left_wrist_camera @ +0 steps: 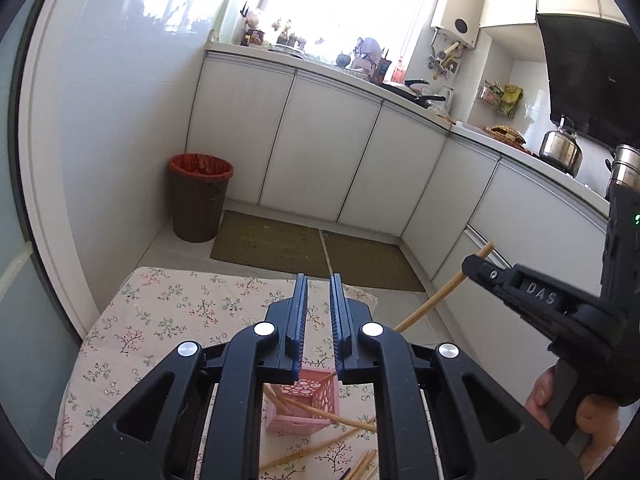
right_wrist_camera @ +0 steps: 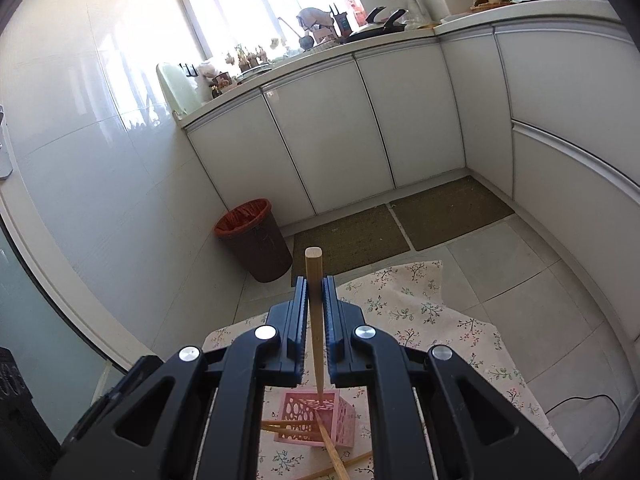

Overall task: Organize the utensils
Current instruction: 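Lift the chopstick upright with the left gripper and move it over the pink cup, then open the left gripper to drop the chopstick into the cup and withdraw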

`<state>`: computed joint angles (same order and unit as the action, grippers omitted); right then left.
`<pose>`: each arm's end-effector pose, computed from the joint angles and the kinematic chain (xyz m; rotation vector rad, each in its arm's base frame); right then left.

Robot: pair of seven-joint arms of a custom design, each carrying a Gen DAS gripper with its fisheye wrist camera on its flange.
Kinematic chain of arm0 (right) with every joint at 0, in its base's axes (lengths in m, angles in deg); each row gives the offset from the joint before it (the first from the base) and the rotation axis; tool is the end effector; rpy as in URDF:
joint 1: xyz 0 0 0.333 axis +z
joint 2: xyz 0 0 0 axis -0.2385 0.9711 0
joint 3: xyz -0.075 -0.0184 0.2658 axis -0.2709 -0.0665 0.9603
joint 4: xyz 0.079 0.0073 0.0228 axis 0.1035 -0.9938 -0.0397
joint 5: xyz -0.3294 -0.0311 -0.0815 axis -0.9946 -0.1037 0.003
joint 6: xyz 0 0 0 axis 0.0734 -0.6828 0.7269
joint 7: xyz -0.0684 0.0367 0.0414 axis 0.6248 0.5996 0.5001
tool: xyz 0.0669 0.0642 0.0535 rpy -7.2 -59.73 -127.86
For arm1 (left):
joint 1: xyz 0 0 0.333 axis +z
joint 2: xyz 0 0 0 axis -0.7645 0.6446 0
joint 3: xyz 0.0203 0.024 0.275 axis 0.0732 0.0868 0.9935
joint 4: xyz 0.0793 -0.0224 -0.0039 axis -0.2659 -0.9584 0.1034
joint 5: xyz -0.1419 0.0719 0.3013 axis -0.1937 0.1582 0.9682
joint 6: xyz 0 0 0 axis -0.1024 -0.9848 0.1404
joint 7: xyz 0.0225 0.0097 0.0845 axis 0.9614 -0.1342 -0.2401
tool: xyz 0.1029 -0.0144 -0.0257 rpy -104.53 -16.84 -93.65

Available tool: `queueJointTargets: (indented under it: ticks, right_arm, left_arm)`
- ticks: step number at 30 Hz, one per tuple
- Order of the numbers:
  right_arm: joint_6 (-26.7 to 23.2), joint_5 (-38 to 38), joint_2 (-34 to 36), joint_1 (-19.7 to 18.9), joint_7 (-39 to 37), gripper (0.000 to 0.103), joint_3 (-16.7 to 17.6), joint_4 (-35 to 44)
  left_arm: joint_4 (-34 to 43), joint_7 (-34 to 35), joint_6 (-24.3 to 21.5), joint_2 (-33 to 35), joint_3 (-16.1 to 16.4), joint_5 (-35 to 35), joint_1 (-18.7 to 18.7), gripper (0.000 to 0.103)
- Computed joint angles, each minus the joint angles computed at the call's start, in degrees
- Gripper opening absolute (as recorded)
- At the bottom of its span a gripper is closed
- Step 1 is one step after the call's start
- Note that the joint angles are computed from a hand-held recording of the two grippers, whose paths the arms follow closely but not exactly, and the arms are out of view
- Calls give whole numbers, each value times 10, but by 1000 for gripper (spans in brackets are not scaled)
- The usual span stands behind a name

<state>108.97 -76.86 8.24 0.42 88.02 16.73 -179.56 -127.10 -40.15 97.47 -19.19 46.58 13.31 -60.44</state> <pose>0.4699 0.2227 0.6682 -1.2695 1.6999 -0.5778 0.4139 -0.2799 0.6716 -1.6448 1.6419 -1.3193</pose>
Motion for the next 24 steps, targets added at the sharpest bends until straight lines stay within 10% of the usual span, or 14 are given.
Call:
queueJointTargets:
  ticks: [16, 24]
  right_arm:
    - [-39, -30, -14, 15, 22, 23, 5, -9]
    - [-63, -72, -96, -11, 64, 53, 43, -84]
  left_arm:
    - [11, 52, -80, -27, 9, -55, -14, 20]
    - [1, 49, -105, -54, -8, -36, -13, 50]
